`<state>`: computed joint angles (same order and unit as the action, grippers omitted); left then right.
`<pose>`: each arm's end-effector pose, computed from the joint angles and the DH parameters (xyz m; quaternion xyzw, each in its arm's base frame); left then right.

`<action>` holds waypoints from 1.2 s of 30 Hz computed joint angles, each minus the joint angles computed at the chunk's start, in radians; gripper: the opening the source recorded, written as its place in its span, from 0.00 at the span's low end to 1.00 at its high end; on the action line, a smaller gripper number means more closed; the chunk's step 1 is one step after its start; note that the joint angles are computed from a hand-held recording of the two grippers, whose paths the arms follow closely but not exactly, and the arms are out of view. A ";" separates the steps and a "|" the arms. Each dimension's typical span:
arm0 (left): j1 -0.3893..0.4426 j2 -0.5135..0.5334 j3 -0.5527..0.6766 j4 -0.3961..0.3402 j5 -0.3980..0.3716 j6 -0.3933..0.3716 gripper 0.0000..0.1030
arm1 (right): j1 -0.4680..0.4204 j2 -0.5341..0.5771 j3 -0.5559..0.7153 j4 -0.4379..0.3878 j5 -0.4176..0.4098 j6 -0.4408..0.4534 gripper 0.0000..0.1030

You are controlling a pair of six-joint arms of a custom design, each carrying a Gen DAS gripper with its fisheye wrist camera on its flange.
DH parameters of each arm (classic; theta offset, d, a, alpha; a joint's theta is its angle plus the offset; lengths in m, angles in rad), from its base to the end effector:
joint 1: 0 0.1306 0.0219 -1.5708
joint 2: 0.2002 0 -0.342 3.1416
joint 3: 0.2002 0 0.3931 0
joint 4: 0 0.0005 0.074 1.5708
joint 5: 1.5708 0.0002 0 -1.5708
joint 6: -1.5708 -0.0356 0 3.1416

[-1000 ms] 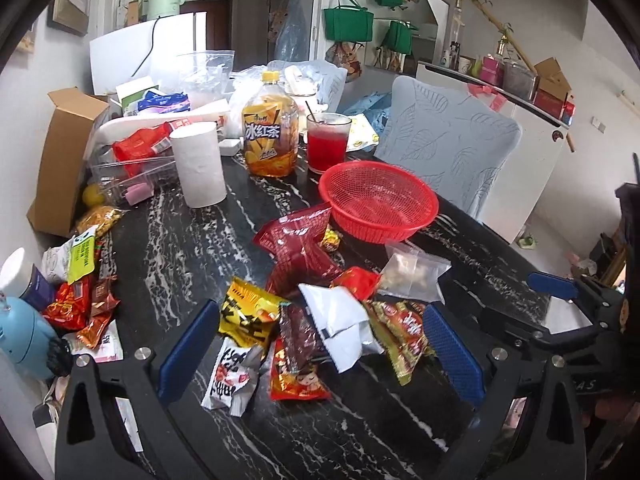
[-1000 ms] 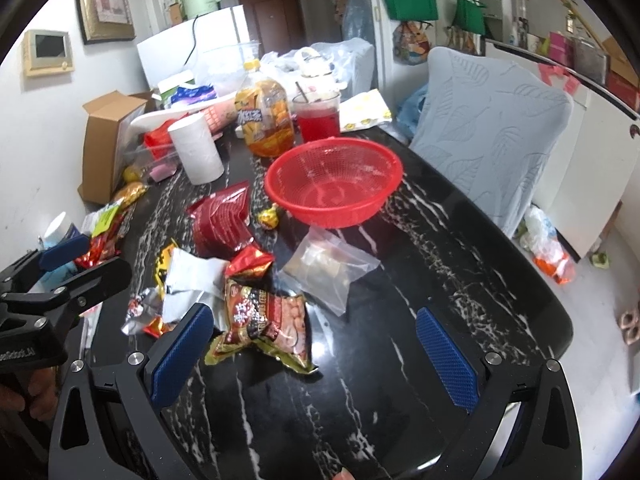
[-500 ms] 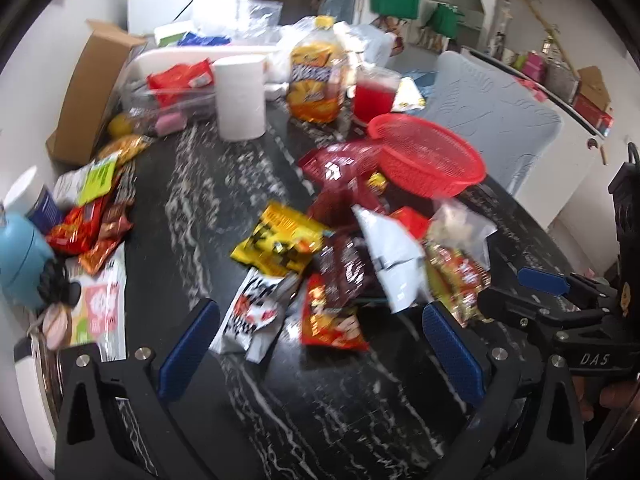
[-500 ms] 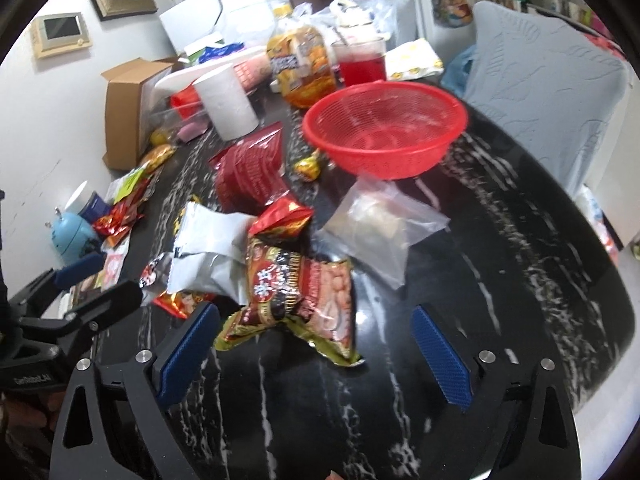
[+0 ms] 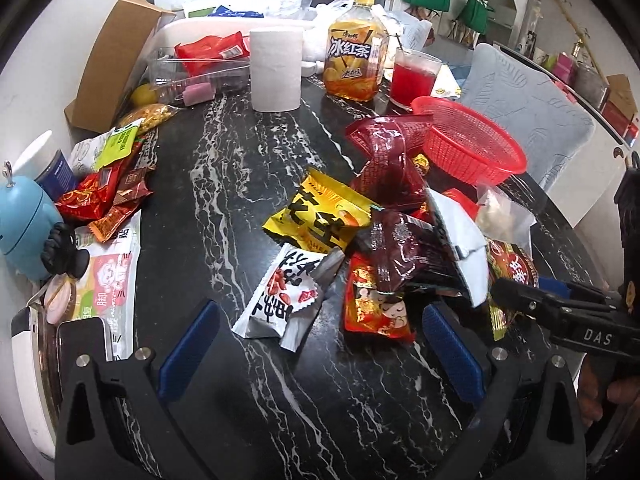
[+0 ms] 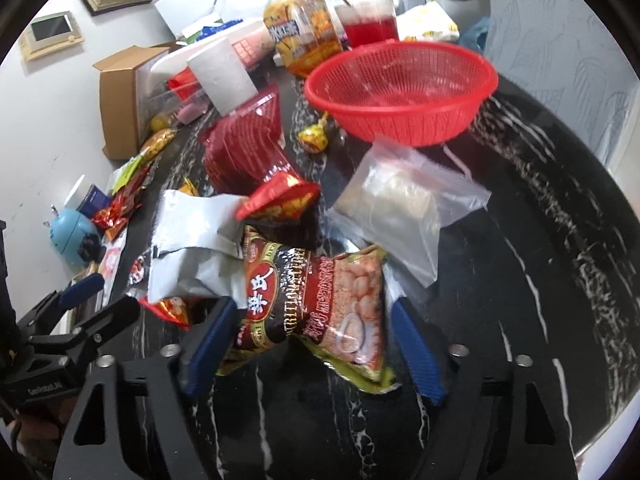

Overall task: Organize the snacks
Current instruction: 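Grasp the red-gold peanut snack bag with the right tool while the left tool approaches the white sachet, then close the left tool on the white sachet while the right tool lifts the peanut bag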

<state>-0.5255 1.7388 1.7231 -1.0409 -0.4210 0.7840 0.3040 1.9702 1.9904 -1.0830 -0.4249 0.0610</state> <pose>0.5177 -0.2839 0.3507 -0.1746 0.9310 0.0089 0.3203 0.6250 0.2109 0.3278 -0.2238 0.9208 0.2323 0.2191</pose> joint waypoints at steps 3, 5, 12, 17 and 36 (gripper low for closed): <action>0.007 0.004 -0.002 0.004 0.004 0.007 1.00 | -0.006 0.012 0.010 -0.011 -0.024 0.004 0.67; 0.009 0.005 -0.003 0.010 0.014 0.009 1.00 | -0.007 0.009 0.005 -0.006 -0.032 0.015 0.60; -0.001 0.013 0.009 0.035 0.011 -0.030 0.98 | -0.010 -0.025 -0.039 0.023 -0.007 0.051 0.55; -0.008 0.030 0.034 0.048 0.023 -0.060 0.89 | -0.023 -0.042 -0.058 0.020 -0.001 0.056 0.54; -0.045 0.110 0.139 0.100 0.244 -0.149 0.82 | -0.090 -0.079 -0.105 0.008 -0.008 0.056 0.55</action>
<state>-0.5703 1.8486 1.8623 -0.9414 -0.1773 0.6347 0.2143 1.8908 1.8851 -1.0748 -0.4326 0.1166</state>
